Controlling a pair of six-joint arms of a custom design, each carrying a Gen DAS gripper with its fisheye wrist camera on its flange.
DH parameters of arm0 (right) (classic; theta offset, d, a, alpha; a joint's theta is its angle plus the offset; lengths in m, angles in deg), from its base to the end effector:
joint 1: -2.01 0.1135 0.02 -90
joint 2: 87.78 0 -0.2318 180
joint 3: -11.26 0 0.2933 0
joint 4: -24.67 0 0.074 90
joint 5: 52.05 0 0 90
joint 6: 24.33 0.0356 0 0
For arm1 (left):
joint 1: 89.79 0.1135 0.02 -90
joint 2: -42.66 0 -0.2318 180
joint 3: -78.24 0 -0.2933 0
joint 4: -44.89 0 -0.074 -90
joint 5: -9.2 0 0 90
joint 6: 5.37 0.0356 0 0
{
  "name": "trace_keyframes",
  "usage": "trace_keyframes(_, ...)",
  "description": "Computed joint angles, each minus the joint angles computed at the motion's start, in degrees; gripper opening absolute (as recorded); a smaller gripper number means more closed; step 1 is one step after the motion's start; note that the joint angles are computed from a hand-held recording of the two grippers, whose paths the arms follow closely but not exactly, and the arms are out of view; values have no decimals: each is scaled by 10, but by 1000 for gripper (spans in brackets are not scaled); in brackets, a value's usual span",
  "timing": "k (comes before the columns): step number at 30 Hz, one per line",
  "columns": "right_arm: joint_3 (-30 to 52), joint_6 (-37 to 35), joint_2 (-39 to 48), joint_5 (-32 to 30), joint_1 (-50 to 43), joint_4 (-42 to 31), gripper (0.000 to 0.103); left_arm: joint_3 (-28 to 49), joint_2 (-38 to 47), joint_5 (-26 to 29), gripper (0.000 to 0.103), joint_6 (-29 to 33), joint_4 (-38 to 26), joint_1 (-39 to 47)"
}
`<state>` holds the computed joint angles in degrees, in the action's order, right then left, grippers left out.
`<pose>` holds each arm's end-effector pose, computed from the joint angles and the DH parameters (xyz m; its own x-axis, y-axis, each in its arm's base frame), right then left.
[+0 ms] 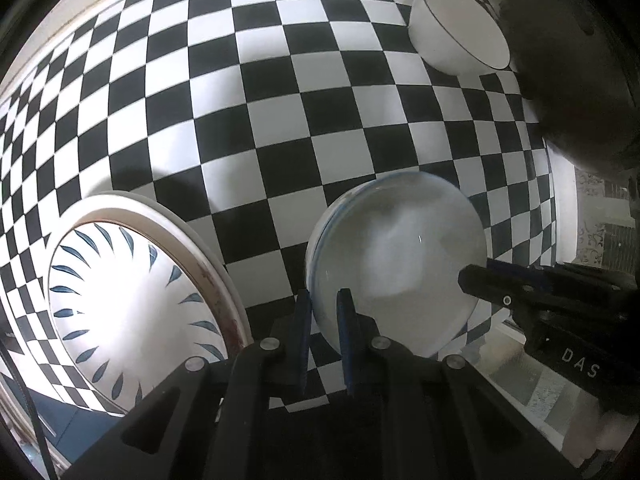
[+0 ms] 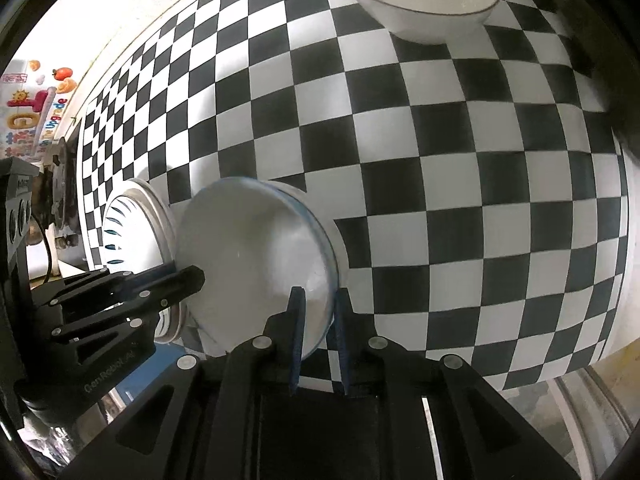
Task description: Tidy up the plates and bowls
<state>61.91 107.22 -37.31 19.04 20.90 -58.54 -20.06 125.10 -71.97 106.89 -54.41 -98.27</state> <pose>0.1655 0.0688 0.1863 -0.9307 0.3447 0.1226 0.3659 0.8735 0.3212 0.2601 -0.0443 0.2320 -0.8562 0.5061 0.1041 0.4793 0.8532 -0.2059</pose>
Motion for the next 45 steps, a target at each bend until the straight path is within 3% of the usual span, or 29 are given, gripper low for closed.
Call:
trace_keyframes(21,-13,12,-13,8,18,10,15,-4,-3,-3,11,-14,8,-5)
trace_keyframes(28,-19,-31,-59,-13,-36,-12,15,14,-30,-16,11,-8,6,4)
trace_keyframes(31,30,-89,-58,17,-72,-48,16,51,-39,-11,12,-17,9,15)
trace_keyframes(34,92,-148,-24,58,-107,-69,22,108,-12,18,21,-44,12,16)
trace_keyframes(36,139,-199,18,79,-142,-75,48,145,17,30,22,-68,19,4)
trace_keyframes(38,182,-247,63,90,-187,-68,58,195,68,51,25,-99,17,-17)
trace_keyframes(45,362,-378,289,142,-265,-53,58,325,224,112,26,-194,28,-69)
